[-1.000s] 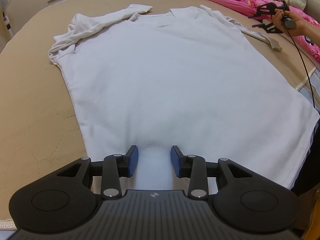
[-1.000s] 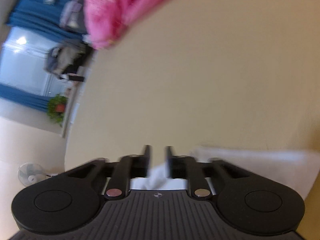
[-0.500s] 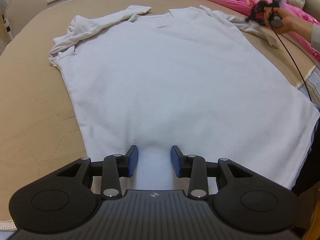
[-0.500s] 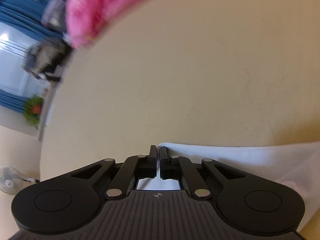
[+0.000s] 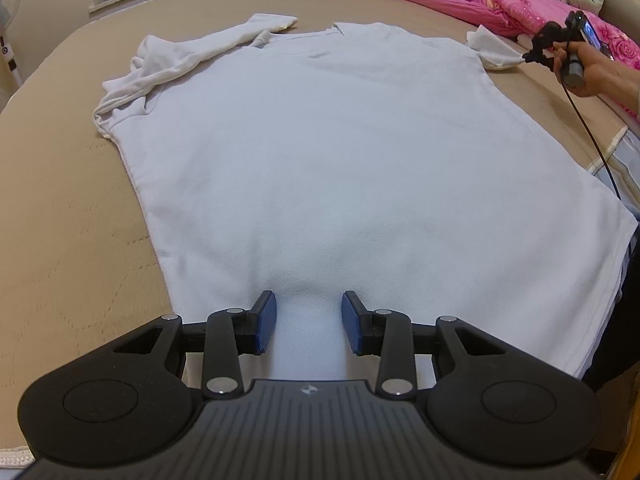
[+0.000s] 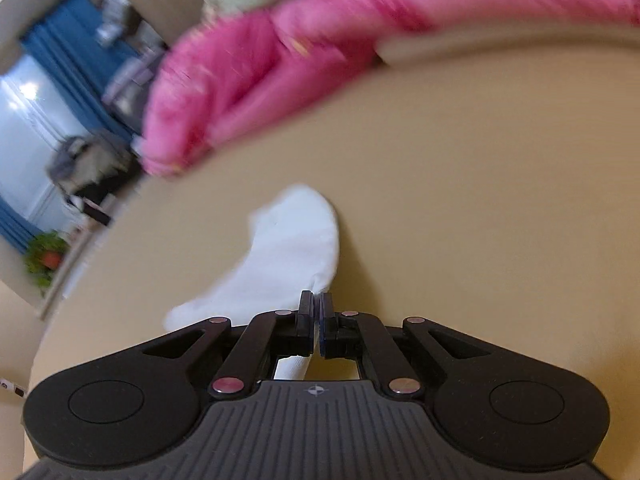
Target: Fold small clothes
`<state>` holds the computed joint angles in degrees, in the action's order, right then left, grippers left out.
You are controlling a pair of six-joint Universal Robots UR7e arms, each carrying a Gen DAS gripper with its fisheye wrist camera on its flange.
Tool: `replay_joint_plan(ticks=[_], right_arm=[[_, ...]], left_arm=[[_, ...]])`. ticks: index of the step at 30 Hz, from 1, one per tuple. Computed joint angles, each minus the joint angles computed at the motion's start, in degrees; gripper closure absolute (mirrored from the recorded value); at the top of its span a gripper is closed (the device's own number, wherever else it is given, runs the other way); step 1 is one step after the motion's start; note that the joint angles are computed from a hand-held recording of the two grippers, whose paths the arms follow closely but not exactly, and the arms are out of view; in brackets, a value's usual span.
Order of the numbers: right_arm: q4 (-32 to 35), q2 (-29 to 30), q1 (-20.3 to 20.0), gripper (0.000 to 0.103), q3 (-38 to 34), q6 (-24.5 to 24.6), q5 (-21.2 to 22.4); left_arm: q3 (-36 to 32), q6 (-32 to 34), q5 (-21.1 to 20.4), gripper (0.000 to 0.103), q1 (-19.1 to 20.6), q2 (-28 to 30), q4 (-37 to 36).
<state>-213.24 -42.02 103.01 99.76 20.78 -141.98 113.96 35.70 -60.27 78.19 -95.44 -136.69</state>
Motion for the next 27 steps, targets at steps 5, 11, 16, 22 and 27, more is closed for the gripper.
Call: replay_joint_plan(ticks=[5, 11, 16, 22, 27], right_arm=[[-5.3, -5.2, -4.8, 0.097, 7.2, 2.2, 15.9], [-2.0, -3.7, -8.9, 0.095, 1.3, 10.2, 18.6], [5.1, -2.5, -10.4, 0.095, -3.0, 7.0, 19.8], [2.6, 1.0, -9.0, 0.073, -11.1, -6.6, 8.1], [5.1, 1.0, -10.3, 0.07, -11.5, -11.0, 12.7]], left_arm=[[-0.5, 0.2, -0.8, 0.063, 0.6, 0.3, 0.1], [-0.6, -0.3, -1.0, 0.063, 0.6, 0.3, 0.1], [-0.5, -1.4, -0.9, 0.063, 0.5, 0.2, 0.0], [-0.5, -1.2, -1.5, 0.063, 1.1, 0.2, -0.7], [-0.8, -1.7, -2.0, 0.063, 1.5, 0.4, -0.5]])
